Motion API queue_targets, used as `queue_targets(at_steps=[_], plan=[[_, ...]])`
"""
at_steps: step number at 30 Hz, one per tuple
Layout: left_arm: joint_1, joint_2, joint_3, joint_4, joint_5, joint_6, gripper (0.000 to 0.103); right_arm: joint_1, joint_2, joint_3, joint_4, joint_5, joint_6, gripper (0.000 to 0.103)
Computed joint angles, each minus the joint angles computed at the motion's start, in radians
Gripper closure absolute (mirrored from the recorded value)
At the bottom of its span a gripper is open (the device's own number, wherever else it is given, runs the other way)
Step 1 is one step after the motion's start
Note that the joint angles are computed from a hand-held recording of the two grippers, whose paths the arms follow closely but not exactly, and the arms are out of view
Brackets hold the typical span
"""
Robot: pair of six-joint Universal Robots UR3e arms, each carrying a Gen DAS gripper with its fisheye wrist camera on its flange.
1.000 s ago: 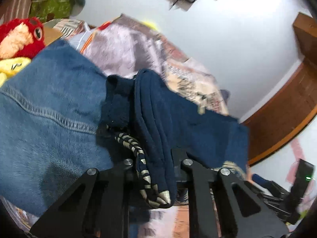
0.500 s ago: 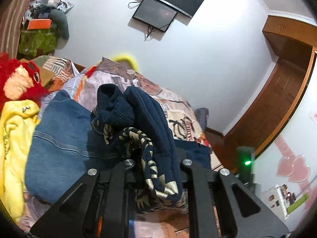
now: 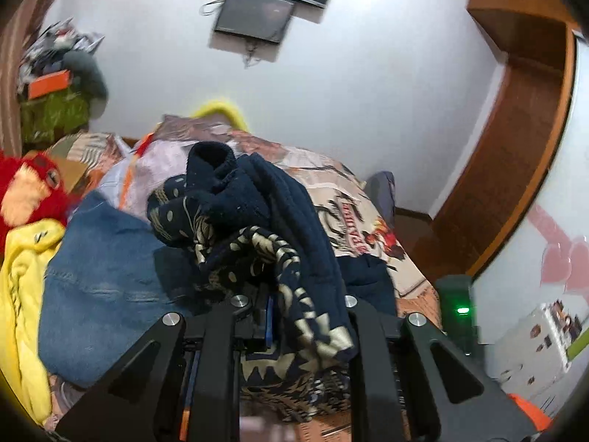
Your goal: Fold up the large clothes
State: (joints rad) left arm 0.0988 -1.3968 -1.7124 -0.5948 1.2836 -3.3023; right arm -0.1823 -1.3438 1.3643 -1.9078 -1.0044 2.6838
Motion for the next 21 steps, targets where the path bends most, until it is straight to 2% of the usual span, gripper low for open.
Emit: queue_targets(at_steps=[1,5,9,13,17,21], plan=[[-0.049,-0.042,0.041,0.004,0.027,-0.006,0.088,-0.055,-0.047,0.044,-0.003,0.018,-0.024,0.03],[-0.24,-0.232,0.229,0.002,0.133,-0.016,0.088,-0.187,-0.179,0.194,-0.126,-0.02,-0.059,0.03],[-0.353,-0.428,0.405,-0.05,0.093,-0.031,0.089,-0.32,-0.214,0.215,-0.08,-0.018,-0.117,0.03],[-0.437,-0.618,0.591,-0.21,0.094,0.008,0.088,-0.412,-0.223,0.22,-0.048,-0.035,-0.145,0.03],[-0.465,-0.61,0.55,-0.259,0.104,0.091,0.084,-0.48,-0.238,0.215,0.0,-0.039,-0.172,0.03],[-0.472,-0.521,0.484,-0.319,0.039,0.142,0.066,-0.526,-0.265,0.2,0.054,-0.02,-0.216,0.03]])
